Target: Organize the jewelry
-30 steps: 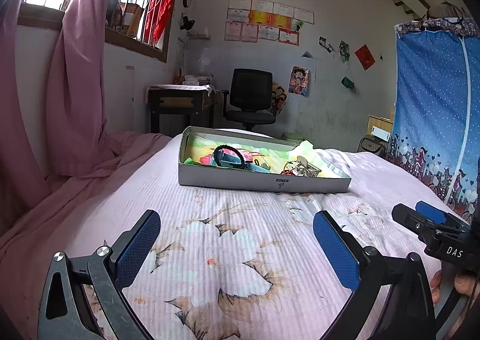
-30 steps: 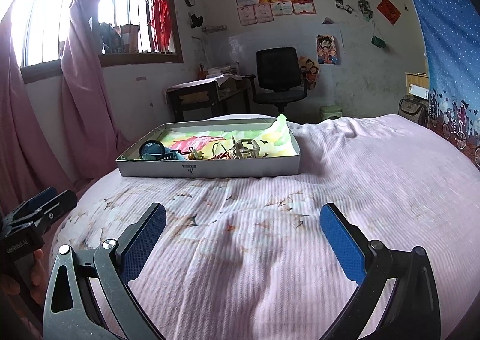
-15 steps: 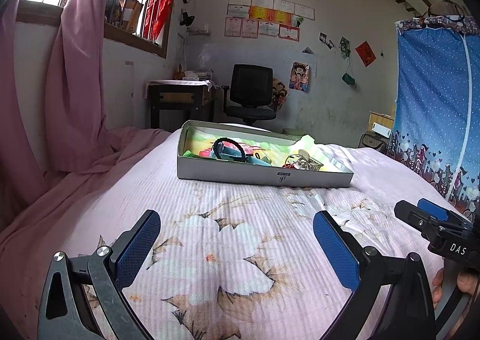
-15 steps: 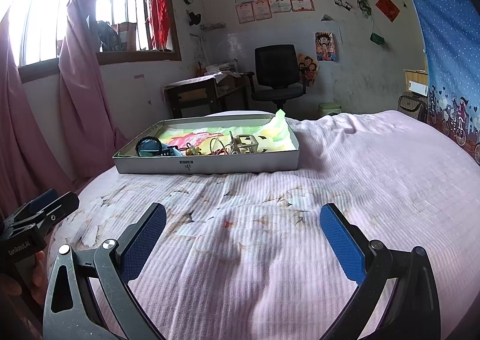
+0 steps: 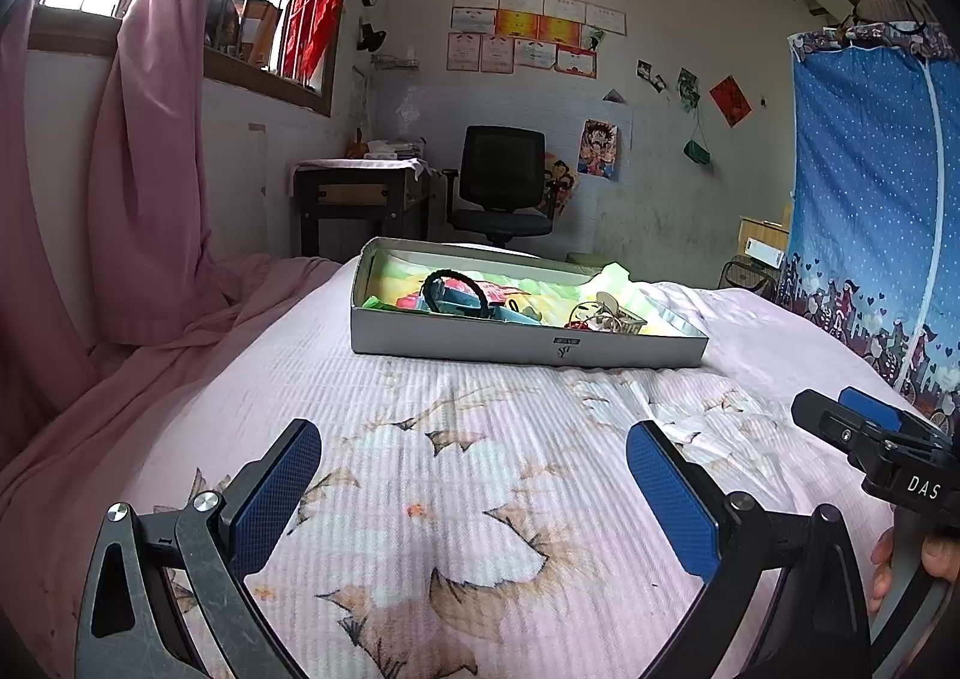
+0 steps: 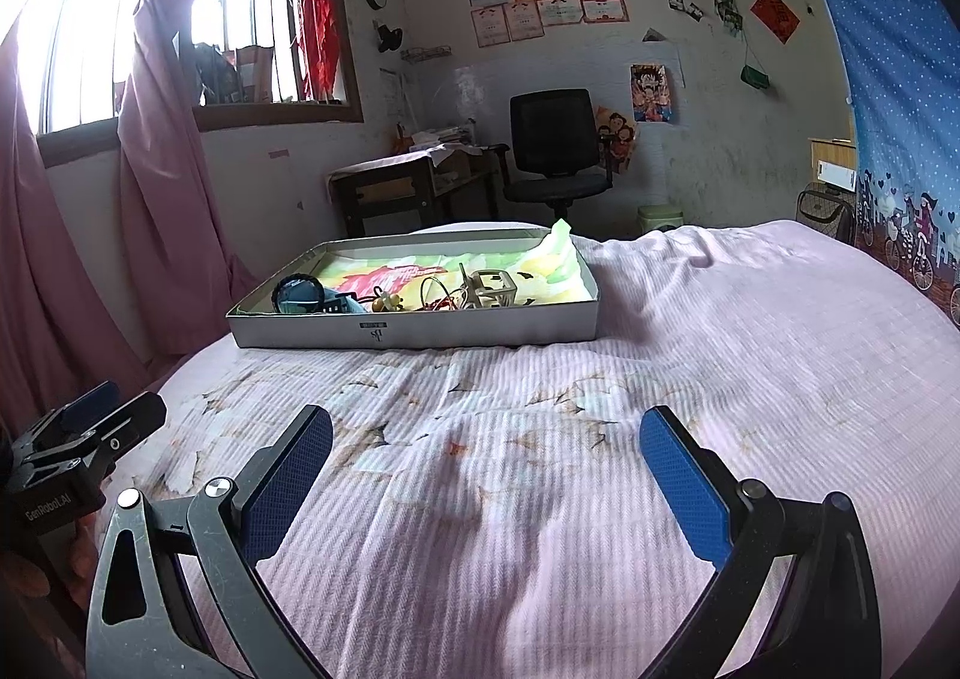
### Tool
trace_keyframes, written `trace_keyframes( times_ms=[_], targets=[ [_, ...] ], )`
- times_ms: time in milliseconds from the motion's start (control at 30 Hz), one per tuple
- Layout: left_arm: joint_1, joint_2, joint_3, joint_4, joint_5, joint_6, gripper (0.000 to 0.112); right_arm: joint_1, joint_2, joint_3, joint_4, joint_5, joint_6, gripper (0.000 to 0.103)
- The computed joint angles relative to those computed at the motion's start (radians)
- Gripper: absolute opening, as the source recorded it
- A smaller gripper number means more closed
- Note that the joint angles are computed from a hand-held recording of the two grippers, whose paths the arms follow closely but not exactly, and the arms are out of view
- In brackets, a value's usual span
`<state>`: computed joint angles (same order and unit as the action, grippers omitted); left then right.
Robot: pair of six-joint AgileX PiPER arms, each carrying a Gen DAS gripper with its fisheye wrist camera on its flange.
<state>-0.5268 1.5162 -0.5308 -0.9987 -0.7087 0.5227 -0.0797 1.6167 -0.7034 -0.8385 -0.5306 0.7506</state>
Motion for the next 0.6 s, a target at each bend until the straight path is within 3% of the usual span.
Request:
trace_keyframes(
  times_ms=[600],
  targets=[
    [0.000,0.004,-0.001,0.005,0.000,0.000,0.102,0.002,0.000,0.000,0.002,0.000,0.000,0.101]
  ],
)
